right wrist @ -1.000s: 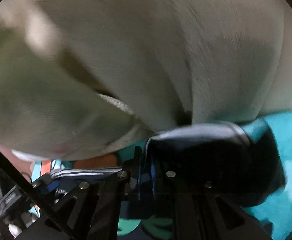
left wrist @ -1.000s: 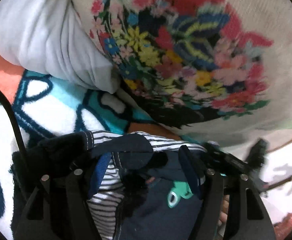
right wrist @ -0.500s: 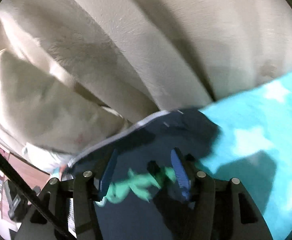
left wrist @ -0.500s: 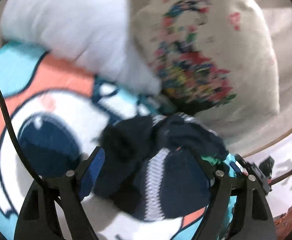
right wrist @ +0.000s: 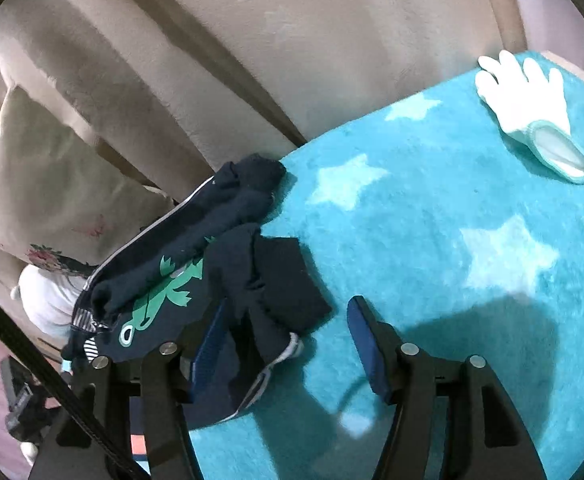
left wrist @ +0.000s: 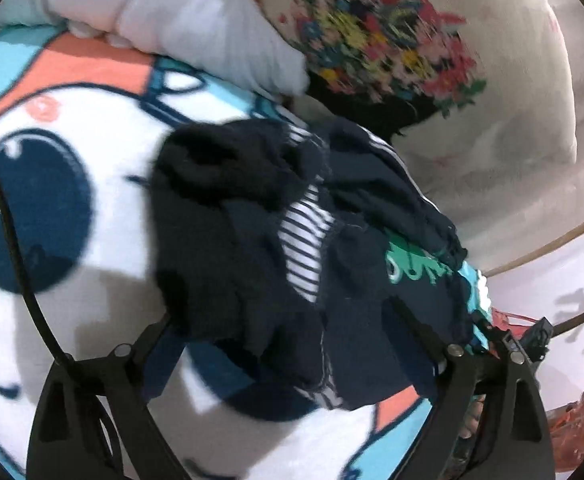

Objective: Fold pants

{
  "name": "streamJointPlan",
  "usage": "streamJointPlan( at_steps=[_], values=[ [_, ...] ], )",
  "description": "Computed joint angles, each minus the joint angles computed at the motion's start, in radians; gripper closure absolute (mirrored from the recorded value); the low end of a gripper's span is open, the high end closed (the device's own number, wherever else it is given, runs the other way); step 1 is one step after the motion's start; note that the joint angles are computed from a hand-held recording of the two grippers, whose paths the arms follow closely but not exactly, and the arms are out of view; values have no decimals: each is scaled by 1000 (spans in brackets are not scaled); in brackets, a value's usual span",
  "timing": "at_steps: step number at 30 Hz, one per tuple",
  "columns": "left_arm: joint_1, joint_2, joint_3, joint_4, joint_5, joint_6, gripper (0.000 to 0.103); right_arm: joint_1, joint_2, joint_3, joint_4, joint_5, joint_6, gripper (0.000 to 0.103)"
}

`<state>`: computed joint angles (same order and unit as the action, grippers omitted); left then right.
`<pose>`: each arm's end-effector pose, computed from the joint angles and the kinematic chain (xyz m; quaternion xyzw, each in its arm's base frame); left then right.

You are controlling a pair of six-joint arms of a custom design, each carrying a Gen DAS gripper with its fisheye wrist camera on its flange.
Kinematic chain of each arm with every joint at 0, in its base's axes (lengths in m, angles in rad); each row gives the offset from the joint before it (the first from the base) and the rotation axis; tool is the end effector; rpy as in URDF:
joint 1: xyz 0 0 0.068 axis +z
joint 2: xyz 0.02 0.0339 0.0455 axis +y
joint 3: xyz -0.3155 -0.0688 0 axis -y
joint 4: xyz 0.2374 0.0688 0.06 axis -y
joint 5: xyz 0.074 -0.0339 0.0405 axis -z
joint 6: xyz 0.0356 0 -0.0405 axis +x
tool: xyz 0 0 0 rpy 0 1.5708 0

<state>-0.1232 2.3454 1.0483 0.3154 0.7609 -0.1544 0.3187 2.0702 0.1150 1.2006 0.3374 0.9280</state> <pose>0.4119 -0.0757 0.0437 0.0939 0.8901 -0.3892 0.2178 0.2089 0.0565 0.0742 0.3350 0.8432 0.1033 0.4076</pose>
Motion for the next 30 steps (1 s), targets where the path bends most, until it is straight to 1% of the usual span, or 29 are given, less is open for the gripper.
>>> streamJointPlan(
  at_steps=[1,3,4,5,6,7,8,9,10,11,13,16,20,22,24,26,27,29,30],
  values=[
    [-6,-4,-4,8,-7,-12,9,15,5,14,-10,7,-3,34],
    [-27,-9,-20,51,-38,-45,9,41,-8,68,-90,32,-6,29],
    [-40,-11,-30,75,-66,-60,16,54,-1,87,-105,41,-9,29],
    [-48,-14,-28,66,-93,-58,52,59,3,103,-117,35,-20,29],
    [-58,-10,-2,13,-111,-39,97,62,6,114,-118,19,-34,30],
    [-57,5,39,-59,-88,-21,95,58,12,118,-104,-12,-45,40],
    [-49,8,38,-56,-76,-27,95,44,26,121,-78,-64,-53,68],
    [-42,-6,17,-35,-92,-25,95,18,47,123,-50,-140,-51,78],
    [-31,-19,-3,-19,-88,-18,95,-9,79,118,-1,-218,-39,80],
    [-17,-34,-25,-4,-75,-13,95,-11,101,107,43,-233,-25,82],
    [10,-69,-73,23,-61,1,95,17,84,102,27,-191,-21,83],
    [52,-113,-127,35,-40,31,95,78,45,49,78,-141,-4,84],
    [113,-150,-196,41,2,78,95,197,-48,12,31,-49,32,84],
    [143,-163,-239,55,19,103,95,244,-71,-3,16,-18,52,84],
    [180,-170,-274,52,39,139,95,327,-93,-31,6,41,94,84],
    [214,-159,-307,56,71,175,95,397,-72,-47,24,96,141,84],
    [220,-159,-317,53,72,189,94,420,-64,-56,32,116,157,84],
    [215,-148,-352,84,47,205,94,492,-20,-77,51,185,212,84],
    [208,-143,-365,101,26,211,94,501,-7,-73,45,196,224,84]
  ],
)
